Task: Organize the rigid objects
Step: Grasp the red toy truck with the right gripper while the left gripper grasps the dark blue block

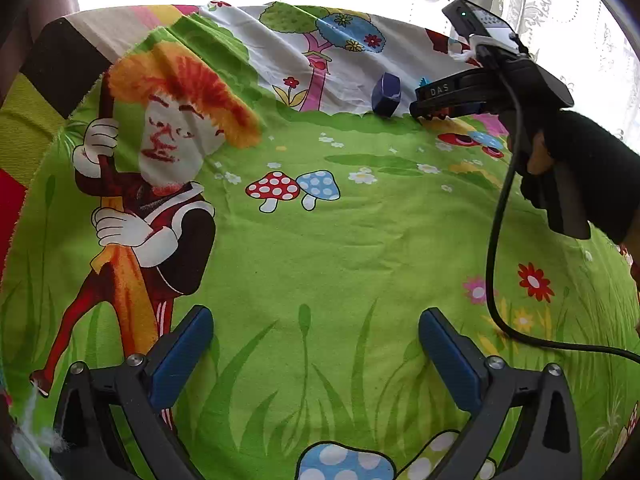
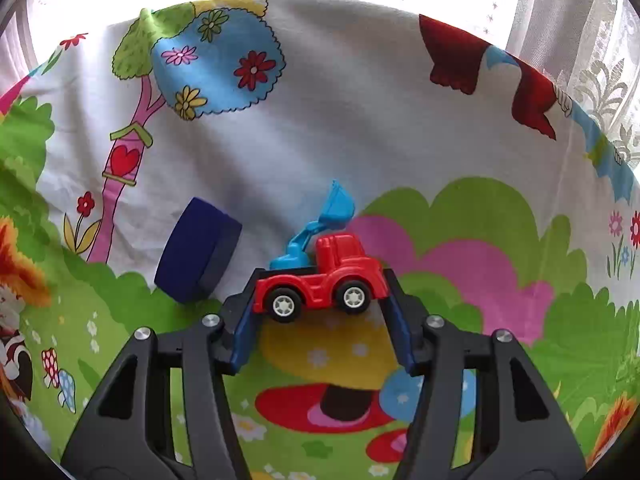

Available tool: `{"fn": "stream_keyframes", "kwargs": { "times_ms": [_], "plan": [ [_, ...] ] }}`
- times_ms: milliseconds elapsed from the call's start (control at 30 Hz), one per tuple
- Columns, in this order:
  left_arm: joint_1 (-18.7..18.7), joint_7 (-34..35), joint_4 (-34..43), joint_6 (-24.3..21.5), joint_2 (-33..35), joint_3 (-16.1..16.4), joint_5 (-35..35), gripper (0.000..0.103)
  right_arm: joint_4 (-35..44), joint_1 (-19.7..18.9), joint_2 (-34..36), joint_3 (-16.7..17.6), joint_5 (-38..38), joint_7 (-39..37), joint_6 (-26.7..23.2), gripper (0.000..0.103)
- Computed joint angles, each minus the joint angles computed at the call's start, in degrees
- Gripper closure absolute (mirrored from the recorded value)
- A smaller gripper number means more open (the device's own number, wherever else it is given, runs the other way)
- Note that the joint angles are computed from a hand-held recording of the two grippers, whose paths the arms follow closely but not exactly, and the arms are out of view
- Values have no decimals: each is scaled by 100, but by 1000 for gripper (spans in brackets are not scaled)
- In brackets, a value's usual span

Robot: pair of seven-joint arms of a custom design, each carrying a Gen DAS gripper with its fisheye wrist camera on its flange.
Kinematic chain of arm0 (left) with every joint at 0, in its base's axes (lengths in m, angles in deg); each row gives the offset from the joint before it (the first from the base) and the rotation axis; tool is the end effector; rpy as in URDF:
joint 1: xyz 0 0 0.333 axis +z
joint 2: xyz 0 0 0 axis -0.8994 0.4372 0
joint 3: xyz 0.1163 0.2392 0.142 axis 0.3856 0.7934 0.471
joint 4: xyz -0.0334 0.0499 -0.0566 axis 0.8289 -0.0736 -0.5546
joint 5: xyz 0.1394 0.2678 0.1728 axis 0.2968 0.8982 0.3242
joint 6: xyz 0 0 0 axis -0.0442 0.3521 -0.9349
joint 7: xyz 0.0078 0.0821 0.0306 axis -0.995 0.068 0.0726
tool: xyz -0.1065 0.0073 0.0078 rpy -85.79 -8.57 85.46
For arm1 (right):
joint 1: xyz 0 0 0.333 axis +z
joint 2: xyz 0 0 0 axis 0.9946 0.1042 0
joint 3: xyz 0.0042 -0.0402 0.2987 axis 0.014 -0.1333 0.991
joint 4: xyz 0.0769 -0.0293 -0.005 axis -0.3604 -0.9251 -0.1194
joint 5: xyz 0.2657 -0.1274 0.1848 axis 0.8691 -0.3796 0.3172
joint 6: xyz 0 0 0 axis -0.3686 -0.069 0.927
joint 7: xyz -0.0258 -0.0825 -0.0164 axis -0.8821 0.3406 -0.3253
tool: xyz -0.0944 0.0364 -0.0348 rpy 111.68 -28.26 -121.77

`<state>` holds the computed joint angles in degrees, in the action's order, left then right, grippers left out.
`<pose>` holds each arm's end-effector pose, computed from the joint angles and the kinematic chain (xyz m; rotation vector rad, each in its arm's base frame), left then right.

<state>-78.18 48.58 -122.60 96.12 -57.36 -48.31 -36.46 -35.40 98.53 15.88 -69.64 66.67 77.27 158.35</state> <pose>0.4629 -0.2369 0.3869 -1.5650 2.1931 -0.7206 0.6377 0.1121 0.3990 -1.8102 1.9390 -0.6471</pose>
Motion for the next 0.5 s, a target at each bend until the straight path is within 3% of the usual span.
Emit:
{"fn": "stream_keyframes", "kwargs": {
  "times_ms": [100, 167, 233, 367, 500],
  "plan": [
    [6, 21, 10, -6, 5, -4, -19, 0, -1398, 105, -938, -41, -376, -39, 700, 43],
    [-3, 5, 22, -14, 11, 3, -3, 0, -2255, 280, -1573, -248, -1107, 431, 959, 43],
    [-1, 28, 24, -12, 16, 0, -21, 0, -2993, 199, -2140, -221, -1594, 808, 1164, 43],
    [-4, 41, 33, -24, 21, 1, -34, 0, -3910, -302, -3026, 62, -3393, 2438, 1186, 43],
    [35, 410, 182, -357, 45, -125, -473, 0, -4479, -776, -3502, 356, -3678, 2813, 1291, 43]
  ]
}}
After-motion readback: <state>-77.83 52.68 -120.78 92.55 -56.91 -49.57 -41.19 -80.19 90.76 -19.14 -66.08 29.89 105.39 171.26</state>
